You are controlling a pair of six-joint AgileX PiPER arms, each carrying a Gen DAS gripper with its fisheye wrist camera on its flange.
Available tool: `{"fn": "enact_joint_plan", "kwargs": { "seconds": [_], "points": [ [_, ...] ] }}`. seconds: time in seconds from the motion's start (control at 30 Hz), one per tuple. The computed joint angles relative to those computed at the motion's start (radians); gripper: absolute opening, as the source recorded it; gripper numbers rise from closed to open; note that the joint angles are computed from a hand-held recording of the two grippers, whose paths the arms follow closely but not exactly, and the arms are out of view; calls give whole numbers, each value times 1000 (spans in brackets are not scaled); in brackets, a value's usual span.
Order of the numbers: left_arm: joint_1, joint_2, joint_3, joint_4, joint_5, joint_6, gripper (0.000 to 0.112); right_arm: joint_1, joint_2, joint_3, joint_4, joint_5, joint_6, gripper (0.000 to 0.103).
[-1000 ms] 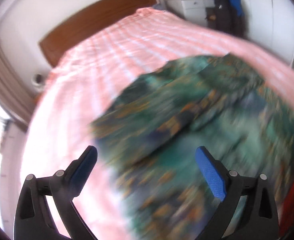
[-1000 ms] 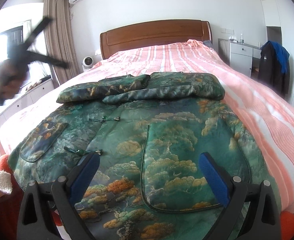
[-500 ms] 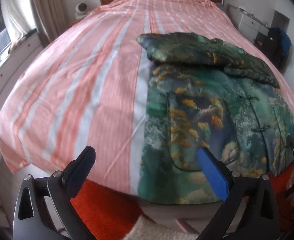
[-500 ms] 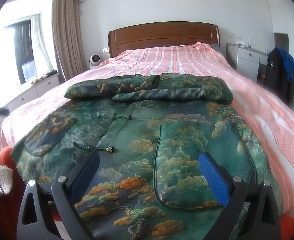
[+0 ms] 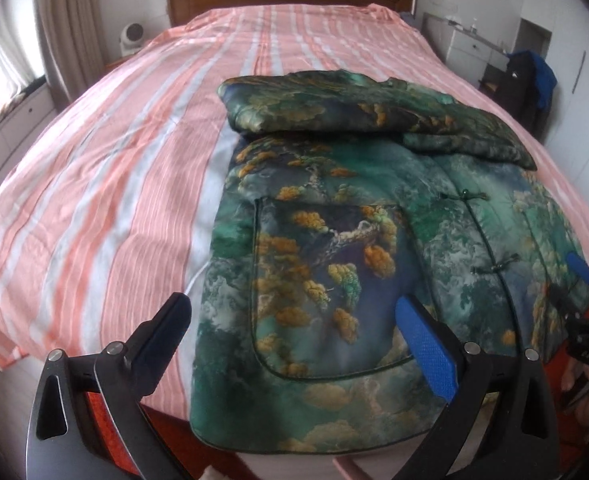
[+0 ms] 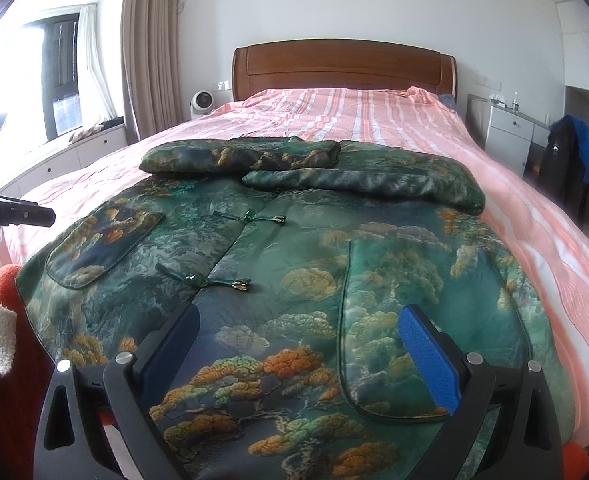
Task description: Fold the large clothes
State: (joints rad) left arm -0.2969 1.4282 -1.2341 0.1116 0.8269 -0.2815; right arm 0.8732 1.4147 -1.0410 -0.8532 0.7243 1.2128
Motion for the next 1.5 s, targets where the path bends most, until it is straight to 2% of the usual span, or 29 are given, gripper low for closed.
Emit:
{"fn": "enact_joint_plan", "kwargs": {
  "seconds": [0.6,0.7,0.8,0.87,0.97,1.07,1.1,1.2,1.27,1.4,1.47,1.5],
  "points": [
    [-2,-3,37,71,-14,-98,102,-37,-23,18,44,-57,-17,99],
    [38,12,23,24,-4,-41,102,-89,-71,13,122,-47,-78,99],
    [121,41,18,-134,5,117,102,-272,-191,11,356,-39,-329,99],
    [181,83,11,-261,40,247,102,-441,-237,-10,542,1,-529,99],
    [214,146,16,-368,87,357,102,-720,-219,-62,802,161,-829,99],
    [153,137,51,-274,30,321,103,-959,-140,-83,1053,345,-1129,99],
    [134,132,53,-231,19,292,103,-1012,-125,-74,1110,374,-1226,99],
    [105,98,59,-91,-4,144,102,-1049,-103,-52,1186,417,-1333,97],
    [147,89,50,-141,21,179,102,-1052,-93,-56,1243,420,-1356,95],
    [206,114,34,-280,127,330,101,-1038,-54,-83,1310,448,-1369,90],
    [198,105,51,-308,147,359,94,-996,-11,-110,1276,470,-1337,76],
    [193,102,55,-319,156,368,77,-987,-1,-116,1265,482,-1326,73]
  ]
}}
